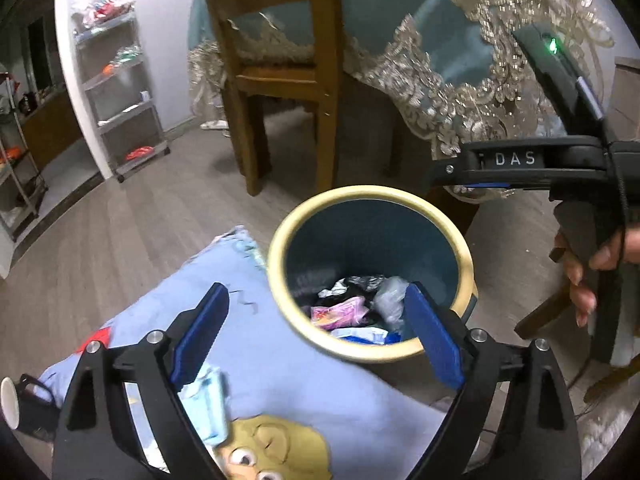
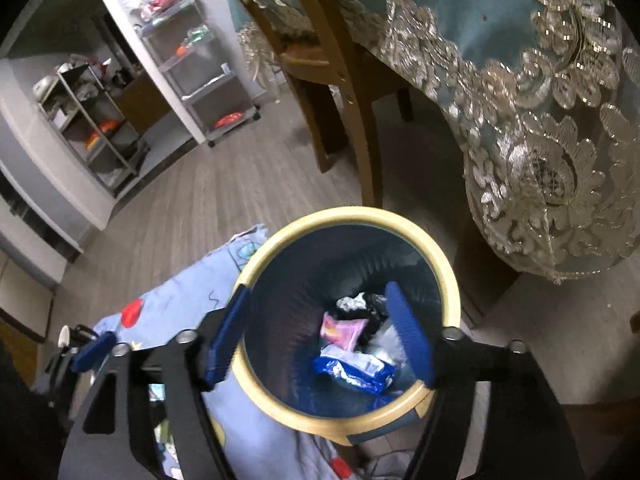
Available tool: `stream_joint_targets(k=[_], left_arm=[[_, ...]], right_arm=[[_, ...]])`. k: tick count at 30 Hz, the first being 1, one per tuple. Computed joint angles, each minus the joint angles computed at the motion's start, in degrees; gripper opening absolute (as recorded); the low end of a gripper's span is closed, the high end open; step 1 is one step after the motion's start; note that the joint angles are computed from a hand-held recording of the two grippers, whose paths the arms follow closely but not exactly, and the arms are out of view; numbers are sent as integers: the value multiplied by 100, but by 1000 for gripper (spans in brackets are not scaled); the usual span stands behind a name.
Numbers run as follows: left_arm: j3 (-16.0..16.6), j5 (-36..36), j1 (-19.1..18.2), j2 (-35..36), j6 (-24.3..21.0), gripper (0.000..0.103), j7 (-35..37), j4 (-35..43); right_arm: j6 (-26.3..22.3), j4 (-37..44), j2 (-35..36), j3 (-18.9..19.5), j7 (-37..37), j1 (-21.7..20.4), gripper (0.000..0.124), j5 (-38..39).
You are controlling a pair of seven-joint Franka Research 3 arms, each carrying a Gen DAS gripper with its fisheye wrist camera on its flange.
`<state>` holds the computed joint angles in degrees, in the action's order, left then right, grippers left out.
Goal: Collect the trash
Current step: 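Move both tools back over the remaining trash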
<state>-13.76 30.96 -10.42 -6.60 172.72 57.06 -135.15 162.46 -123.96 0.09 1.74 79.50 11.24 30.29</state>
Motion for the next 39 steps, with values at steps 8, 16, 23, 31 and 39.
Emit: stream_joint_targets(k=[8, 16, 23, 31, 39], left_arm=[[246, -391, 83, -1389, -188, 96, 84, -951], [517, -917, 120, -2922, -775, 97, 536, -1868], [841, -1155, 429, -4192, -1279, 97, 816, -2634], [1078, -1319, 940, -5117, -1541, 97, 983, -3244], [1207, -1459, 1355, -5177, -1482, 97, 1110, -3455]], right_arm=[[248, -300, -408, 126, 311, 148, 92, -764], [673, -755, -987, 414, 827, 307, 96, -1219], [691, -1008, -1262, 654, 1323, 420, 97, -1885], [747, -1193, -1392, 931, 1766, 637, 97, -2152], [542, -1151, -1179, 923, 1753, 1056, 97, -2058]])
